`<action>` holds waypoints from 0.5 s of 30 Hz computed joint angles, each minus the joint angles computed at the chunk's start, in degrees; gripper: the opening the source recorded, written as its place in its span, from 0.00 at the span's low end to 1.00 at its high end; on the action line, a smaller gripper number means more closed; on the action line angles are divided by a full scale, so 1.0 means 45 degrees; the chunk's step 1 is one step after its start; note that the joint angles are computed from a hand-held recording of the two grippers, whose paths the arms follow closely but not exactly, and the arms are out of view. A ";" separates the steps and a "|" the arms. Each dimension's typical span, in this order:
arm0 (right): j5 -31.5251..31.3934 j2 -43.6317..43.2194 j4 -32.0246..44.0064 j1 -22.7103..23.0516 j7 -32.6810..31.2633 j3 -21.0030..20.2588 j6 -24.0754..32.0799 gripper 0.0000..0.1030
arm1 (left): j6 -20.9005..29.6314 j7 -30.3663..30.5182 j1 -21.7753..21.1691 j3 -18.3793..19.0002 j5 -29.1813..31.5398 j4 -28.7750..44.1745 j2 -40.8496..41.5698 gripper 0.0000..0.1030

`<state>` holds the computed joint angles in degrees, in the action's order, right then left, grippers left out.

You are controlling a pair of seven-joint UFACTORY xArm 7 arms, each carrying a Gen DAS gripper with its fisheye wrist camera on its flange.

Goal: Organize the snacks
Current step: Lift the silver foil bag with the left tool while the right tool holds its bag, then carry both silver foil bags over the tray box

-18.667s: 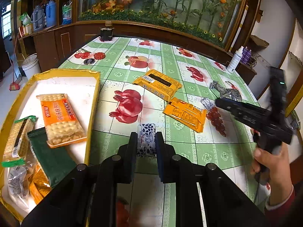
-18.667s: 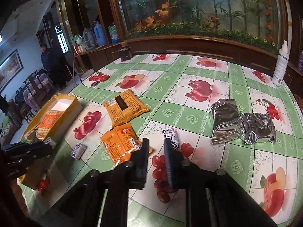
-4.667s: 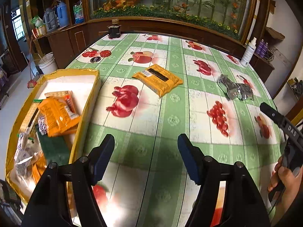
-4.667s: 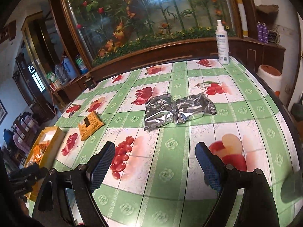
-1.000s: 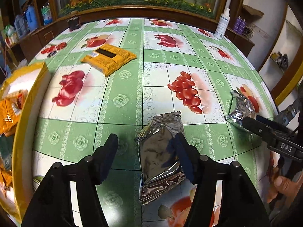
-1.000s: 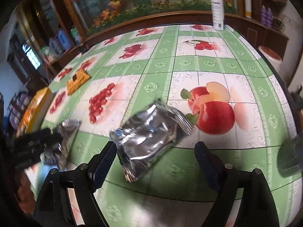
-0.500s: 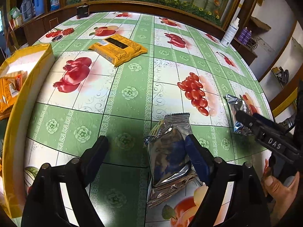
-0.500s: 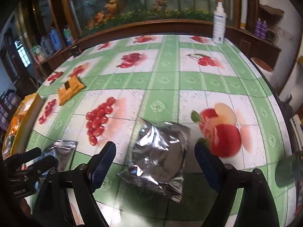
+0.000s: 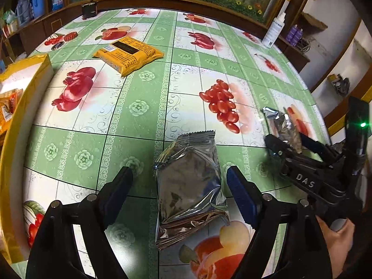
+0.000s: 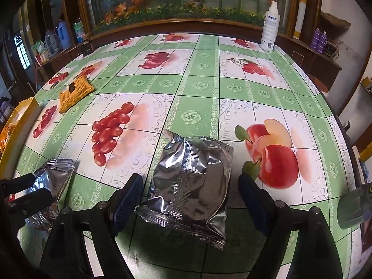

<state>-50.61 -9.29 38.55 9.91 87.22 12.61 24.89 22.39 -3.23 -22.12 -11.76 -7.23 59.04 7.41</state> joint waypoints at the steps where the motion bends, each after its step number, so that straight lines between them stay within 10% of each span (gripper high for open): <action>1: -0.0008 -0.0019 -0.0026 -0.0003 -0.0005 -0.0009 -0.0027 0.84 | 0.0200 -0.0894 -0.0267 0.0239 0.1022 0.0099 0.0108 0.83; 6: 0.0068 0.0002 0.0010 0.0040 -0.0158 0.0016 0.0043 0.83 | 0.0189 -0.4492 -0.1153 0.0918 0.5409 -0.0097 0.0111 0.87; 8: 0.0038 -0.0008 0.0032 0.0078 -0.0250 0.0041 0.0089 0.72 | -0.0109 -0.4505 -0.0957 0.0779 0.5425 -0.0395 -0.0044 0.86; 11: -0.0388 -0.0164 -0.0046 0.0087 0.0054 0.0177 0.0108 0.61 | -0.0520 -0.4276 -0.0730 0.0648 0.5529 -0.0848 -0.0439 0.57; 15: -0.0390 -0.0441 -0.0353 0.0073 0.0148 0.0198 -0.0264 0.61 | -0.0681 -0.3863 -0.0424 0.0509 0.5146 -0.1287 -0.0778 0.57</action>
